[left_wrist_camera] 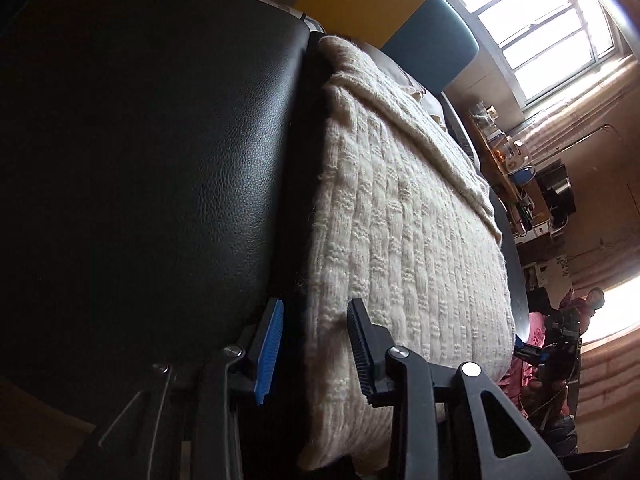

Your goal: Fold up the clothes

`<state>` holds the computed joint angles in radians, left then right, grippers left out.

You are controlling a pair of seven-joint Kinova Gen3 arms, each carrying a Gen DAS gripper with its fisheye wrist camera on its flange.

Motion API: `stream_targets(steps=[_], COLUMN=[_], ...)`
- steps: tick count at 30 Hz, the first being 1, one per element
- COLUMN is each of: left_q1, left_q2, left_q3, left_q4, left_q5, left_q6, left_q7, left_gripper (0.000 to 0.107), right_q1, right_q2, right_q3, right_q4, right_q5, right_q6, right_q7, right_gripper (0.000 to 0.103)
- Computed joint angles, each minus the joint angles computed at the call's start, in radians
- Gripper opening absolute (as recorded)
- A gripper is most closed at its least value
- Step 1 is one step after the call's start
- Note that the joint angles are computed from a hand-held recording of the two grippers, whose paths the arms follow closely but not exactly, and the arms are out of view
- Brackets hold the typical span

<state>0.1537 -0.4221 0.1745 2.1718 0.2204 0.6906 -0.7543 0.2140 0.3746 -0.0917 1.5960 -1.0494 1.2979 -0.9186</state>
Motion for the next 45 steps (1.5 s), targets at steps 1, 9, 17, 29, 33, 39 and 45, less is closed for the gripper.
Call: stream_targets(steps=[1, 9, 17, 29, 33, 39, 45], left_q1=[-0.005, -0.001, 0.022, -0.055, 0.025, 0.069, 0.096], left_q2=[-0.007, -0.016, -0.031, 0.079, 0.094, 0.075, 0.079], left_q3=[0.01, 0.079, 0.079, 0.26, 0.195, 0.136, 0.048], left_q4=[0.005, -0.01, 0.022, -0.118, -0.111, -0.087, -0.066], left_q5=[-0.005, -0.082, -0.048, -0.243, -0.236, -0.205, -0.105], left_q6=[-0.001, 0.01, -0.064, 0.067, 0.036, 0.029, -0.009], left_q7=[0.009, 0.01, -0.025, 0.191, 0.168, 0.119, 0.044], left_gripper=[0.033, 0.033, 0.033, 0.008, 0.008, 0.008, 0.011], right_q1=[-0.005, -0.032, -0.028, -0.026, -0.029, 0.028, -0.03], right_q2=[-0.015, -0.105, -0.084, -0.102, -0.102, -0.051, -0.138], right_q3=[0.001, 0.012, 0.029, 0.045, 0.041, 0.036, 0.03], right_q4=[0.016, 0.137, 0.109, 0.13, 0.12, 0.157, 0.206], right_q5=[-0.001, -0.037, -0.015, 0.07, 0.076, -0.03, -0.017], right_q6=[-0.023, -0.138, -0.068, -0.129, -0.116, -0.038, -0.125], right_q7=[0.006, 0.162, 0.191, 0.102, 0.106, 0.182, 0.291], right_gripper=[0.103, 0.103, 0.103, 0.011, 0.011, 0.018, 0.076])
